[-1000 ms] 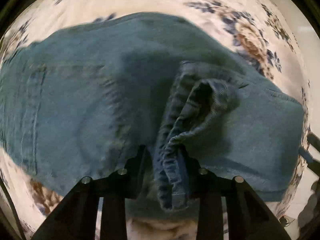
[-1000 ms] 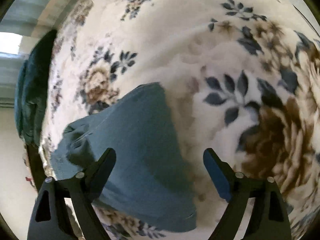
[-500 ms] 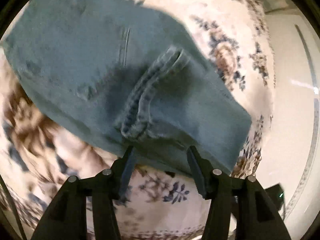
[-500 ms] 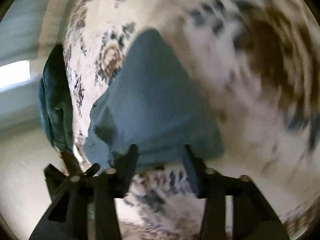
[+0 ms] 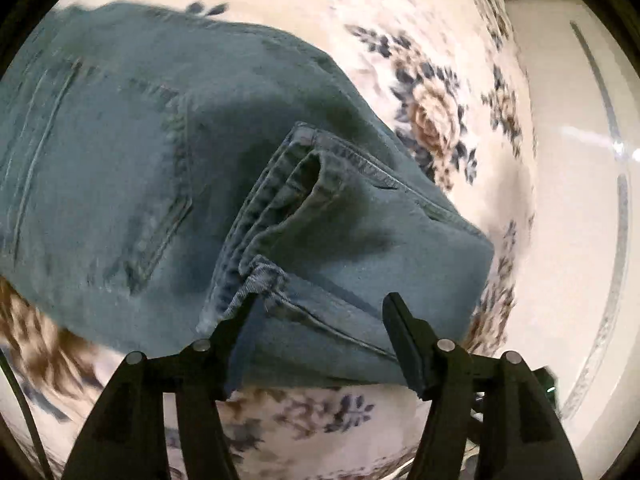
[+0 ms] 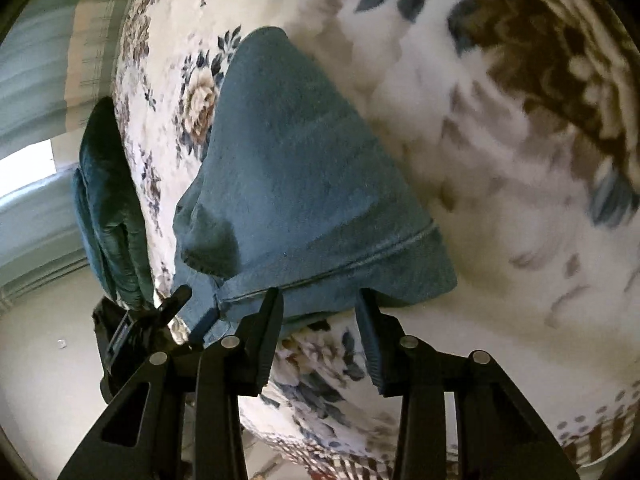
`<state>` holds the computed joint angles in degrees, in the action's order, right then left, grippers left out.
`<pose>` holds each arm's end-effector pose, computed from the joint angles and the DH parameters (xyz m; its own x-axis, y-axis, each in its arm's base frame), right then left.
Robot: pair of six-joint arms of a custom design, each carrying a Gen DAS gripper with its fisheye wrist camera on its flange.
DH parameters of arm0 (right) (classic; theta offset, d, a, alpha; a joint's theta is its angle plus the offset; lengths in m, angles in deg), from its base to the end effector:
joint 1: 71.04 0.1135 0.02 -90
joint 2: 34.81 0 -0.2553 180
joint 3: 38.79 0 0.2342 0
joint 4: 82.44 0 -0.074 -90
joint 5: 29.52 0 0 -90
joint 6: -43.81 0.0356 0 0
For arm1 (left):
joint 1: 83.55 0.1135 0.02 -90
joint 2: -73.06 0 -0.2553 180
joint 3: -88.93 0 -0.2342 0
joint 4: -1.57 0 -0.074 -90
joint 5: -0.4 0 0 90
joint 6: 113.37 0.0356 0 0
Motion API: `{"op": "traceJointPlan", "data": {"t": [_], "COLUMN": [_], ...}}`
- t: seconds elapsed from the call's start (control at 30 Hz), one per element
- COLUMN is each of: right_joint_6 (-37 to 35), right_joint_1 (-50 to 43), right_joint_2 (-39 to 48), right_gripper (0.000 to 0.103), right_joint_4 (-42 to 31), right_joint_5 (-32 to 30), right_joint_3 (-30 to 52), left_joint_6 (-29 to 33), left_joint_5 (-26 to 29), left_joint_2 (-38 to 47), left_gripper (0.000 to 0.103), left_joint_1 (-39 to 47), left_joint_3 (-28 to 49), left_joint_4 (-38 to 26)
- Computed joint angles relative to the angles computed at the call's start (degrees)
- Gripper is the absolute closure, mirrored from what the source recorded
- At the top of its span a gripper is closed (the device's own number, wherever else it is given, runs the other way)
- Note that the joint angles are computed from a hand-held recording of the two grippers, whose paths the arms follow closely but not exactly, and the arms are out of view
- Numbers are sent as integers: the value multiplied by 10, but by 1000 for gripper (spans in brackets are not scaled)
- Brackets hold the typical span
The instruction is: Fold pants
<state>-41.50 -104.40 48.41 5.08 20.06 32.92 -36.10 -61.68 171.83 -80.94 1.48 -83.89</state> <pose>0.1755 -0.0879 0.2222 -0.7628 0.5767 0.2924 0.6140 0.5042 0.6073 0.2891 -0.0035 0.2350 -0.9621 -0.2388 0.1317 -0.2727 0.8503 -0.4501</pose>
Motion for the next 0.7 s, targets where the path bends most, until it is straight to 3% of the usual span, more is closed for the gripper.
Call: {"op": "traceJointPlan", "data": {"t": [0.1, 0.13, 0.17, 0.27, 0.4, 0.57, 0.7], "right_joint_6": [21, 27, 31, 38, 58, 61, 59], "right_joint_1": [22, 33, 47, 79, 122, 134, 133], "right_joint_2": [-1, -4, -5, -5, 8, 29, 41], "right_gripper": [55, 47, 40, 35, 31, 31, 30], "right_joint_4": [5, 9, 11, 15, 40, 64, 75], "right_joint_5": [11, 18, 31, 65, 111, 135, 142], "right_joint_3": [27, 38, 52, 82, 96, 88, 81], "left_joint_6": [17, 25, 32, 64, 76, 86, 86], "left_joint_5": [-8, -3, 0, -14, -49, 7, 22], "left_joint_2": [-18, -30, -40, -53, 12, 35, 14], "left_gripper": [43, 42, 36, 18, 18, 18, 18], "left_joint_1": [9, 13, 17, 21, 4, 28, 42], "left_joint_3": [49, 66, 90, 103, 52, -6, -22], "left_joint_4": [-35, -52, -73, -84, -44, -32, -36]}}
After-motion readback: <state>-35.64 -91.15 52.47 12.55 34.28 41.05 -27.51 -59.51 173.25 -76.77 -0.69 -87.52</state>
